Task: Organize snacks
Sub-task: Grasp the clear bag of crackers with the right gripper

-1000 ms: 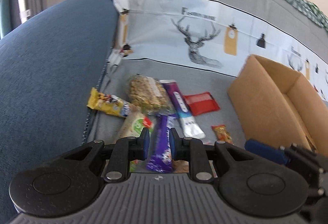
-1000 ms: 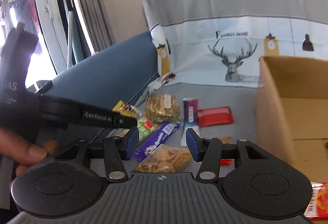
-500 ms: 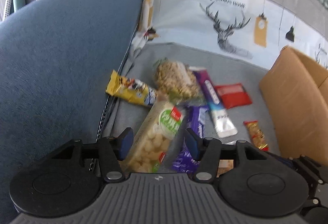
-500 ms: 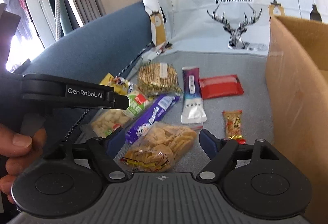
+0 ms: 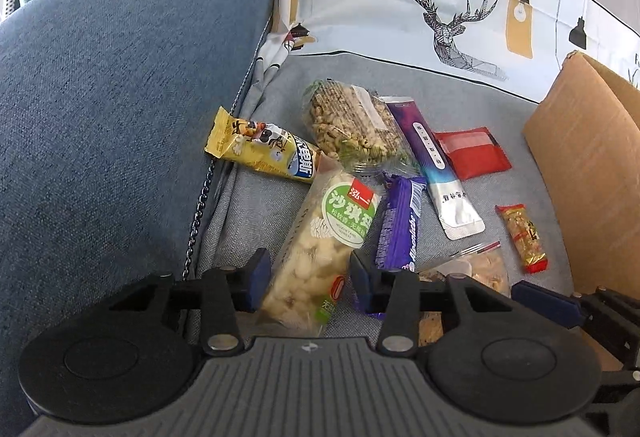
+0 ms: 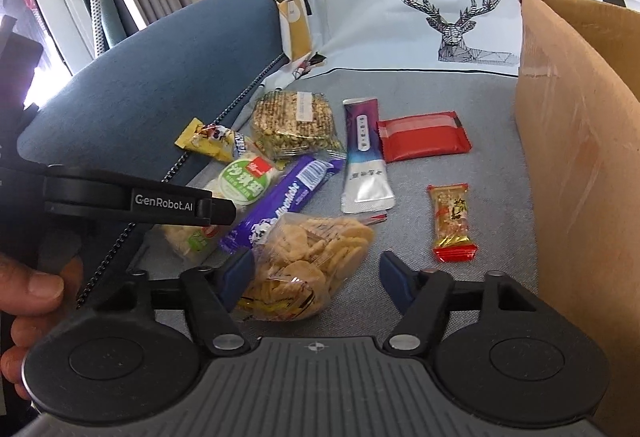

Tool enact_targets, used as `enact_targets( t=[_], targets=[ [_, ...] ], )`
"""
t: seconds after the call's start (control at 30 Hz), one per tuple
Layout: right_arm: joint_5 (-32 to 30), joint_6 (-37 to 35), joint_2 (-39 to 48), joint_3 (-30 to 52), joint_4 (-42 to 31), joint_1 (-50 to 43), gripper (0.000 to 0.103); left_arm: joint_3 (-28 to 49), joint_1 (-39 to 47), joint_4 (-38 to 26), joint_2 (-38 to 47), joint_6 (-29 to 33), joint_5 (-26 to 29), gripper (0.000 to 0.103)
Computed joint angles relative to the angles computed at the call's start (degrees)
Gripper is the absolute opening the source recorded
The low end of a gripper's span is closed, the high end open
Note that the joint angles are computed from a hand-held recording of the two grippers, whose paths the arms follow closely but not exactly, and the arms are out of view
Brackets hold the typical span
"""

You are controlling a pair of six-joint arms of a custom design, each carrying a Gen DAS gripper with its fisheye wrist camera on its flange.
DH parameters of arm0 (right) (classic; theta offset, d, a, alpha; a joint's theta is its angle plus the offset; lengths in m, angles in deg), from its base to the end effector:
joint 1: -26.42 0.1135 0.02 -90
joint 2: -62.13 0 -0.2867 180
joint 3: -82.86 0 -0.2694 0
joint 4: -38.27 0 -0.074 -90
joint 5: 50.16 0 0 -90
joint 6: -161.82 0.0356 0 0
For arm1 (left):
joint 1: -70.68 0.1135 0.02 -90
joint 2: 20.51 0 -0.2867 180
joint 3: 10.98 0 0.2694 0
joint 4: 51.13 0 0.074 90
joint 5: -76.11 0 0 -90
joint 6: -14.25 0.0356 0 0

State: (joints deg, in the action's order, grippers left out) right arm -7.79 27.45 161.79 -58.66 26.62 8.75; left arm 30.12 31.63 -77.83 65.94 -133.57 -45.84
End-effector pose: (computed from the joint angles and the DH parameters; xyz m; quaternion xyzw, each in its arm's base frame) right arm 0.2242 -0.0438 0.0665 -0.2675 0.8662 0.2718 0.3228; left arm 0.1856 -0.1263 0.1089 -0.1972 0.9299 0.0681 0.3029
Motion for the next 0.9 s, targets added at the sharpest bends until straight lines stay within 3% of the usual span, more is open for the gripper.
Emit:
enact_targets(
  t=[0.17,0.4,0.47,0.63,0.73,0.83,0.87,0.9],
  targets=[
    [-1.12,-2.46,-0.77,-0.20,-1.54,-0.06,0.042,-0.21,-0.64,-0.26,-1.80,0.46,-0.79,0.027],
    [-2.57,-5.98,-2.33,-0.88,-2.91,-1.05,0.038,-1.88,-0.37,0.16,-5.97,-0.11,0.20,0.004],
    [-3.40,-7.92,-2.93,-0.58,-4.83,-2.18,0.037,-2.23,-0.64,-0.48,-7.28,-0.83,0.68,0.004],
    [-4.63,-14.31,-3.99,1.11,-12.62,-5.27,0.037,-2.03,-2.90,-3.14,-8.80,-3.11,0.21,0.005],
    [-4.54,-19.02,-4.62,1.64,-17.35,-6.61,0.037,-1.35,-3.69,-3.76,-8.37,-3.54,-0.72,0.017],
    [-1.93,-20.87,-5.61,0.93,-18.08,-6.45,0.045,-0.50,-3.56,-3.55,-7.02,-3.03,-1.56,0.031],
    [-0.54,-19.89,-6.17,0.00,-16.01,-6.02,0.055,0.09,-3.30,-3.78,-6.07,-2.91,-1.80,0.036],
    [0.06,-19.47,-6.41,-0.60,-14.55,-5.83,0.059,0.68,-3.03,-4.04,-5.00,-2.83,-2.06,0.039]
  ],
)
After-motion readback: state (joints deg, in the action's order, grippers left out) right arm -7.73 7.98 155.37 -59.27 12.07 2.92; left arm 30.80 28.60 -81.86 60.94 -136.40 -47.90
